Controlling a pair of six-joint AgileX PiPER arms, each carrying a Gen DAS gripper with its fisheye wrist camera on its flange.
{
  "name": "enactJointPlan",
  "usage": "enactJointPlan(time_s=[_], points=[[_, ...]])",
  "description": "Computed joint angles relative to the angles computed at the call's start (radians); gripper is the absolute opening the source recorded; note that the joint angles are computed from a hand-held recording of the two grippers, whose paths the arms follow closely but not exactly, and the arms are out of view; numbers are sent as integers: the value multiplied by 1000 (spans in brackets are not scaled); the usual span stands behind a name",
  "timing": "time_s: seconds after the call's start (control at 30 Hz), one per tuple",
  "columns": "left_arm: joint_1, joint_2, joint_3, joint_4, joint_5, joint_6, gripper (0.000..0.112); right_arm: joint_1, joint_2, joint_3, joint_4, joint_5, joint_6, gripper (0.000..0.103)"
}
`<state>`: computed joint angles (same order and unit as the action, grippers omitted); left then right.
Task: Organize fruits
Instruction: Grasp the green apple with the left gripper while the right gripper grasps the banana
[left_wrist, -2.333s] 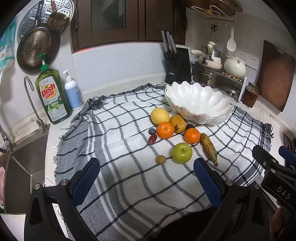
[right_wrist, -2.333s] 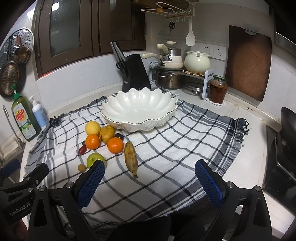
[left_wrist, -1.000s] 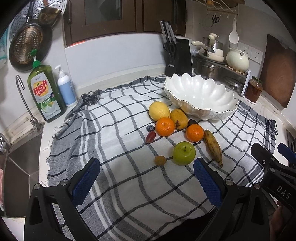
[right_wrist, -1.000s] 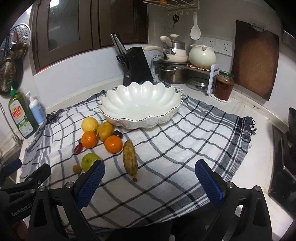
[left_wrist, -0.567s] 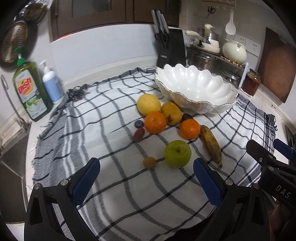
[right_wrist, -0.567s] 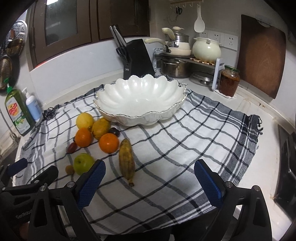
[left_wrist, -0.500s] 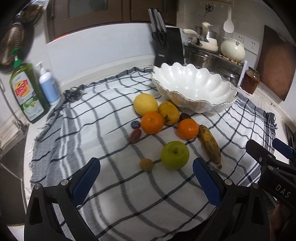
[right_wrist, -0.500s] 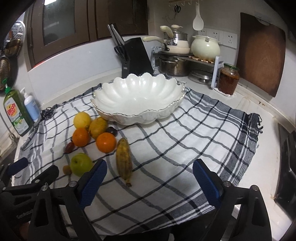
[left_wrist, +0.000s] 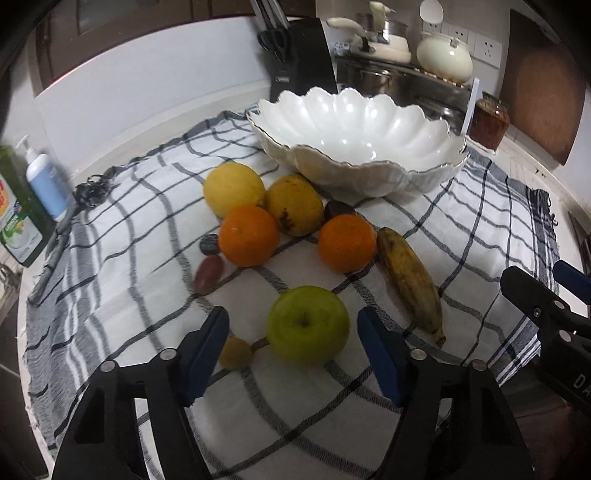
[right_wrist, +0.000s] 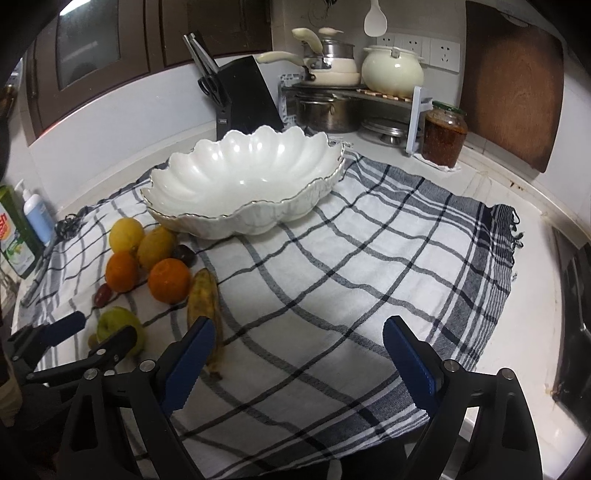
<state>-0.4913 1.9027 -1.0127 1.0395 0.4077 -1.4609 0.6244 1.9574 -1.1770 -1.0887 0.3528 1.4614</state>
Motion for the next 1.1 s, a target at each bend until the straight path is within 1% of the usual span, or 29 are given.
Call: enactJointPlan(time_s=[0.03,0.07,0.13,0.2,0.3,0.43,0.53,0.73,0.87,1.03,1.1], points=[[2,11,-9,-5,0,10,67,-1,5,-4,5,0,-5,93],[4,23,-20,-10,0,22,63,-3,10,-7,7,0,-8,93],[9,38,-30,-17,-11,37,60,-6,19,-14,10,1,-13,93],[13,51,-39,-31,-24,58,54,-9,26,-22,28,0,-31,93],[15,72,-56,-61,-30,96,48,-13,34,-28,41,-3,-44,93],[13,85,-64,-38,-29,84,48,-15,43,-34,56,-2,-62,93],[22,78,-58,-54,-43,96,48,-14,45,-43,79,1,-86,89],[41,14,-5,4,-57,33,48,-4,46,-66,134,-4,-144,88],[72,-24,27,31,-56,4,48,17,72,-119,202,-2,-231,87],[118,-50,53,23,-61,14,48,40,144,-225,353,-2,-416,72],[134,-57,62,27,-66,14,48,45,179,-270,423,3,-494,68]])
